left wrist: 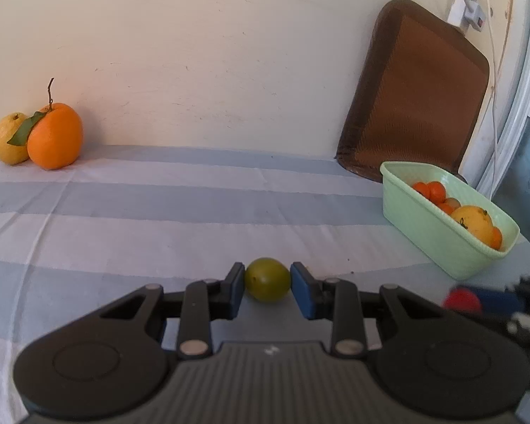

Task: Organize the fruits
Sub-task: 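Hold the green tomato in the left tool while the right tool holds the red tomato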

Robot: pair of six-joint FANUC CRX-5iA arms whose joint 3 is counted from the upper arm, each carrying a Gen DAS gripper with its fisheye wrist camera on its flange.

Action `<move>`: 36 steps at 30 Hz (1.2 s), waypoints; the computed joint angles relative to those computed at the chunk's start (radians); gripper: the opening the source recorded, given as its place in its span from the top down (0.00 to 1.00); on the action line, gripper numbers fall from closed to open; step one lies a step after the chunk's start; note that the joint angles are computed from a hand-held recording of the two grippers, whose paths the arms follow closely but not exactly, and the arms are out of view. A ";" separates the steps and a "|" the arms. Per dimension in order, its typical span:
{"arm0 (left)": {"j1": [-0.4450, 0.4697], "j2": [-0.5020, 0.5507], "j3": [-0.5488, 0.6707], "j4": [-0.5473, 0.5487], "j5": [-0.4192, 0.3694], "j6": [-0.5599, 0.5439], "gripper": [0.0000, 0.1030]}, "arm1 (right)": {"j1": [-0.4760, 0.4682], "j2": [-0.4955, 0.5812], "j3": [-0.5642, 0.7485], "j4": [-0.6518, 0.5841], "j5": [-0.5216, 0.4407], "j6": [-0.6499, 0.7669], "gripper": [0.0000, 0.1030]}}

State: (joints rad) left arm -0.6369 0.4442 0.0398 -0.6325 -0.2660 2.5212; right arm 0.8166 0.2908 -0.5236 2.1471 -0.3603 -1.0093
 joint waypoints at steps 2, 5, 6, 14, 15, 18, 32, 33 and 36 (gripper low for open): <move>0.000 0.001 0.002 0.003 -0.003 -0.003 0.72 | 0.021 0.011 0.000 -0.057 -0.024 0.062 0.71; 0.000 0.002 0.000 0.007 -0.003 -0.006 0.71 | 0.041 0.018 -0.003 -0.136 -0.028 0.147 0.70; -0.007 -0.001 0.001 -0.006 -0.008 0.009 0.71 | 0.049 0.025 -0.001 -0.167 -0.030 0.175 0.70; -0.007 0.000 0.002 -0.003 -0.007 0.004 0.63 | 0.022 0.028 0.002 -0.100 0.007 0.106 0.69; -0.009 0.000 0.002 -0.010 -0.009 0.012 0.61 | 0.016 0.027 0.002 -0.084 0.012 0.090 0.69; -0.007 -0.002 -0.001 -0.004 -0.004 0.007 0.59 | -0.002 0.027 0.005 -0.027 0.030 0.037 0.67; -0.011 -0.003 0.000 -0.029 -0.005 0.040 0.52 | -0.017 0.024 0.004 0.028 0.045 -0.018 0.66; -0.011 -0.003 0.000 -0.029 -0.005 0.040 0.51 | -0.015 0.024 0.004 0.021 0.042 -0.012 0.66; -0.013 -0.003 0.001 -0.037 -0.008 0.050 0.50 | -0.008 0.025 0.004 -0.001 0.035 0.011 0.66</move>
